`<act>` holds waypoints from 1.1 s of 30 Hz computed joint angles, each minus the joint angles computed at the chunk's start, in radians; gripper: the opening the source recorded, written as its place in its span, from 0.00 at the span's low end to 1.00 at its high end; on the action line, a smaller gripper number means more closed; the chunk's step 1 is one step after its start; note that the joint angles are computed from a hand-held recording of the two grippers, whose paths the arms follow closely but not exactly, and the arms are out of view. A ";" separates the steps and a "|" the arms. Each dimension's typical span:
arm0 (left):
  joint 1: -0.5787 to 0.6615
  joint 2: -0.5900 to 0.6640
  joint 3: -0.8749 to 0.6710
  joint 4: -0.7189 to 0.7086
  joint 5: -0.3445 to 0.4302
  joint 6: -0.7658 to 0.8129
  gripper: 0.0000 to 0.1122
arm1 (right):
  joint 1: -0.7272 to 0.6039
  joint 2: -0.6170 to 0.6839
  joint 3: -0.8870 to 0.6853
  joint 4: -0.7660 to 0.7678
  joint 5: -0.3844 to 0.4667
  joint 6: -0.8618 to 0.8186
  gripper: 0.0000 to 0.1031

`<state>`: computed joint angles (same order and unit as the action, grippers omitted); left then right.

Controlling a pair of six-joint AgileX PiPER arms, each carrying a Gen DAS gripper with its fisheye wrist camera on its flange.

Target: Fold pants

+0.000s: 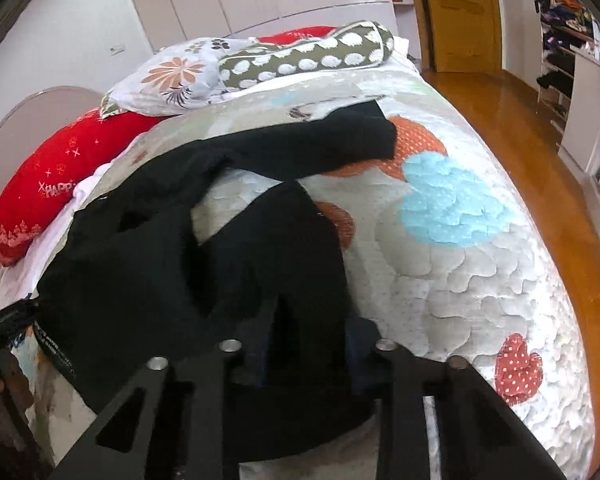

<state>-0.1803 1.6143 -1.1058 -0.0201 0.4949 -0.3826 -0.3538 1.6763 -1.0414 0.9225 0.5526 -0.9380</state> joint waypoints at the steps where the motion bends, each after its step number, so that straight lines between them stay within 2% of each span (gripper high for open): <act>1: 0.012 -0.005 -0.001 -0.042 0.006 0.051 0.15 | 0.000 -0.024 0.011 0.005 -0.002 0.002 0.16; 2: 0.036 -0.023 0.001 -0.120 0.020 0.143 0.13 | -0.005 -0.041 0.020 0.011 0.000 -0.002 0.15; 4: 0.063 -0.066 0.006 -0.173 0.052 0.240 0.10 | -0.005 -0.114 0.050 -0.015 -0.026 0.020 0.15; 6: 0.072 -0.108 0.012 -0.151 0.071 0.254 0.10 | -0.006 -0.199 0.070 -0.075 -0.036 0.059 0.15; 8: 0.089 -0.156 0.031 -0.134 0.085 0.268 0.09 | -0.005 -0.273 0.085 -0.102 -0.004 0.075 0.15; 10: 0.106 -0.185 0.050 -0.126 0.091 0.281 0.09 | 0.058 -0.330 0.105 -0.221 -0.039 0.156 0.15; 12: 0.109 -0.179 0.058 -0.075 0.094 0.244 0.09 | 0.113 -0.362 0.139 -0.214 -0.048 0.126 0.21; 13: 0.116 -0.160 0.059 -0.077 0.096 0.241 0.09 | 0.127 -0.357 0.145 -0.150 -0.006 0.074 0.23; 15: 0.107 -0.135 0.074 -0.045 0.085 0.194 0.09 | 0.135 -0.289 0.135 -0.016 0.173 -0.045 0.53; 17: 0.088 -0.138 0.093 0.003 0.062 0.149 0.10 | 0.157 -0.243 0.129 -0.012 0.275 -0.054 0.55; 20: 0.087 -0.140 0.100 0.005 0.051 0.143 0.10 | 0.101 -0.282 0.176 0.022 0.313 -0.109 0.55; 24: 0.090 -0.138 0.105 0.001 0.048 0.141 0.10 | -0.044 -0.296 0.177 0.037 0.313 -0.100 0.59; 26: 0.086 -0.137 0.113 0.016 0.041 0.122 0.10 | -0.060 -0.278 0.167 0.033 0.308 -0.070 0.59; 30: 0.093 -0.132 0.108 0.002 0.049 0.133 0.10 | 0.025 -0.260 0.166 0.049 0.307 -0.100 0.59; 33: 0.094 -0.128 0.103 -0.004 0.054 0.133 0.10 | 0.165 -0.245 0.168 -0.028 0.197 -0.039 0.59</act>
